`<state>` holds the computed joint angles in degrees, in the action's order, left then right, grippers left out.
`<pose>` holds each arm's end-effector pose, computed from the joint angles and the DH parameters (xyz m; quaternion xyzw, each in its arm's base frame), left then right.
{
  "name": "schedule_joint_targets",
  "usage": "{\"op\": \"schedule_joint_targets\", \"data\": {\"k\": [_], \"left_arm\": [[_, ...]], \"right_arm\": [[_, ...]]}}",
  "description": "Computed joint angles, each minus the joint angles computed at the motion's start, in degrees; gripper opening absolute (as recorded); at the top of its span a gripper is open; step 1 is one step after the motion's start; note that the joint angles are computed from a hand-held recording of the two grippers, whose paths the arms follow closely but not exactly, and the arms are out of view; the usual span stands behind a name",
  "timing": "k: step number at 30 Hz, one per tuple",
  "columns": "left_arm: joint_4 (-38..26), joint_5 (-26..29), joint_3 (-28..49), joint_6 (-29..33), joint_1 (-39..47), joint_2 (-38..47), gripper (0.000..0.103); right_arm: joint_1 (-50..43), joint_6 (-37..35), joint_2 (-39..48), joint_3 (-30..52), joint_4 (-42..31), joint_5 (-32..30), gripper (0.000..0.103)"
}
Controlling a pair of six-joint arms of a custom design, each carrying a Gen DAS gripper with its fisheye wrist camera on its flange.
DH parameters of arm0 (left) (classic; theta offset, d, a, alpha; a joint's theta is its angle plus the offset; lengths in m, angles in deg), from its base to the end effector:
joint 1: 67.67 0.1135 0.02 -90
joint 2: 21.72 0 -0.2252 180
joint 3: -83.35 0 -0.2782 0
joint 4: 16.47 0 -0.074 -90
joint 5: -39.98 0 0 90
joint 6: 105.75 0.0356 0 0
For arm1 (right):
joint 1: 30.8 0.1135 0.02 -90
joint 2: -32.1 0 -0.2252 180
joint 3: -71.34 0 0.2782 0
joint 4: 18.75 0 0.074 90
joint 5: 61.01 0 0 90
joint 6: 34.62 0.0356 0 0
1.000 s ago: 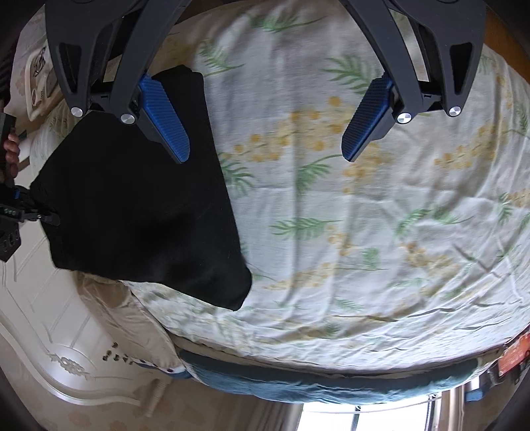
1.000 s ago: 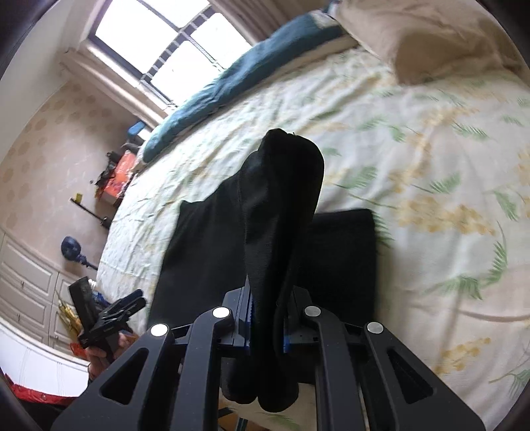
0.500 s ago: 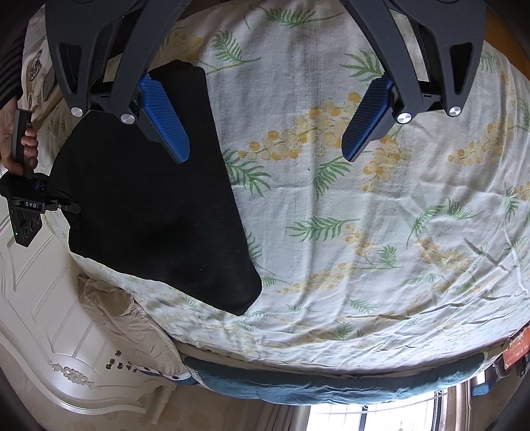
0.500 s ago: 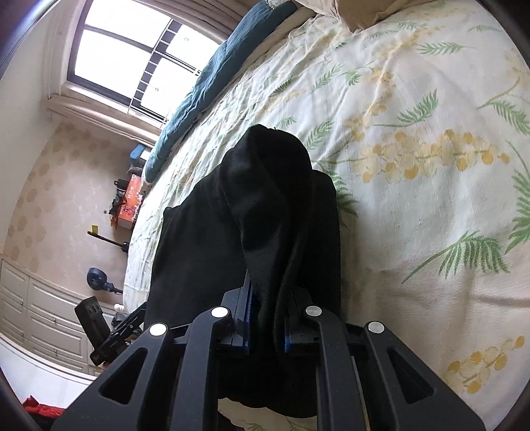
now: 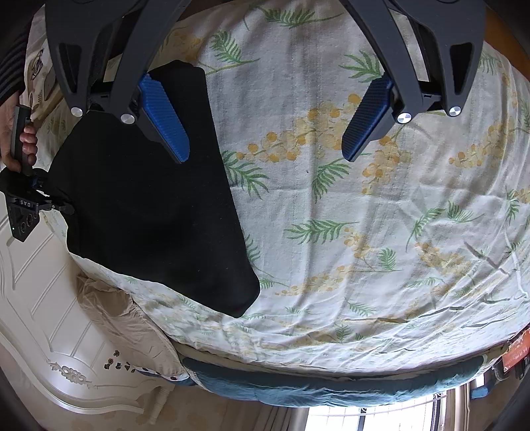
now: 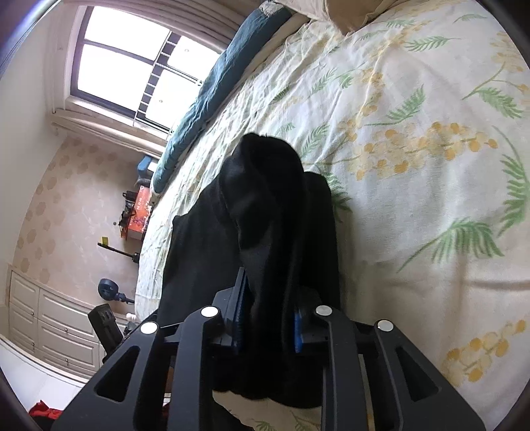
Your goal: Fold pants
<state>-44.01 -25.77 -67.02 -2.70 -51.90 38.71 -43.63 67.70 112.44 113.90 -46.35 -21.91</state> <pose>0.2000 0.0413 0.0763 0.0350 0.9417 -0.1294 0.3086 0.2424 -0.0269 0.0774 0.1027 0.8810 0.4190 0.1944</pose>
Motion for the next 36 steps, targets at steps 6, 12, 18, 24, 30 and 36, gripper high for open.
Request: {"op": "schedule_joint_targets", "data": {"k": [6, 12, 18, 24, 30, 36], "left_arm": [[-1.4, 5.3, 2.3, 3.1, 3.3, 4.8, 0.093], [-12.5, 21.6, 10.4, 12.9, 8.8, 17.9, 0.093], [-14.8, 28.6, 15.5, 14.2, 5.4, 29.5, 0.093], [-17.5, 35.5, 24.0, 11.3, 1.8, 44.9, 0.093], [-13.3, 32.5, 25.1, 5.8, -0.5, 46.7, 0.043], [-13.9, 34.1, 24.6, 7.4, 1.0, 46.6, 0.029]], "right_arm": [[-7.1, -5.0, -5.9, -1.8, -6.8, 1.4, 0.066], [-12.0, -10.5, -4.1, -2.3, -11.9, -4.1, 0.071], [-9.1, -8.1, -1.7, -4.9, -6.7, -7.4, 0.072], [-4.0, -4.4, -1.7, -4.7, -2.7, -7.0, 0.081], [1.3, -2.6, -3.2, -6.1, 0.7, -0.3, 0.057], [1.6, 1.6, -6.3, -9.3, 4.7, -0.1, 0.047]]}}
